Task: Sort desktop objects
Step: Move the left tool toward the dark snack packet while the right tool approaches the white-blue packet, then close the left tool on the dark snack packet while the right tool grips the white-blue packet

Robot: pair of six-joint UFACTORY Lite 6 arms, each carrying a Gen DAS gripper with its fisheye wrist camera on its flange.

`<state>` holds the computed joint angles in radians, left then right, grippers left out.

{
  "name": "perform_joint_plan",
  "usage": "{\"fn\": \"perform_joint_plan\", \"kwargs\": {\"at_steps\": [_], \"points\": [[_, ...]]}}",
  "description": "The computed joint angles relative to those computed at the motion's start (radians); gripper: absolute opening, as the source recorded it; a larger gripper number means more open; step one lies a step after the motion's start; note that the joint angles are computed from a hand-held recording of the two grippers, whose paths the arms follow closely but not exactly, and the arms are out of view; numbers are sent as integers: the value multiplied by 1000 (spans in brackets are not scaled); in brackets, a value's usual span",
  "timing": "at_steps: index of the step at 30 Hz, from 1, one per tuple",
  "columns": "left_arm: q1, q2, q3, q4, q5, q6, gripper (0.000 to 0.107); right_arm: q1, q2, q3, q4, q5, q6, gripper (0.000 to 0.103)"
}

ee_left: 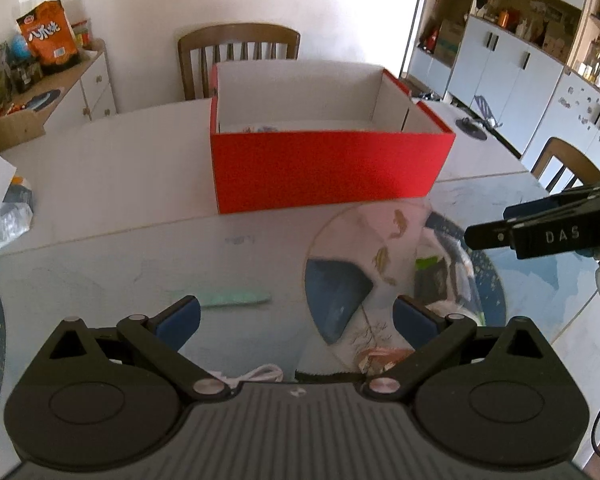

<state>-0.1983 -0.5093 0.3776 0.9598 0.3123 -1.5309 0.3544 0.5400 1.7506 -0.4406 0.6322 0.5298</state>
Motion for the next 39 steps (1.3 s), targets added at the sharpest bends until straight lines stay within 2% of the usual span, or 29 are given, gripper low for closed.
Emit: {"fn": "perform_joint_plan", "kwargs": {"at_steps": [6, 13, 19, 26, 32, 37, 39], "points": [[-1, 40, -19, 32, -24, -39, 103, 6, 35, 17, 4, 10, 4, 69], [-30, 77, -54, 140, -39, -171, 103, 7, 90, 63, 18, 27, -7, 69], [-130, 74, -94, 292, 1, -372, 102, 4, 122, 85, 18, 36, -11, 69], [-214, 86, -113, 376, 36, -519, 102, 11, 177, 130, -20, 63, 35, 69], [-231, 82, -127, 379, 35, -543, 94, 45, 212, 137, -161, 114, 172, 69], [-239, 94, -134, 397, 21, -558, 91, 50, 232, 146, -171, 141, 188, 68], [-238, 96, -138, 404, 14, -559, 85, 51, 233, 141, -177, 145, 193, 67]]}}
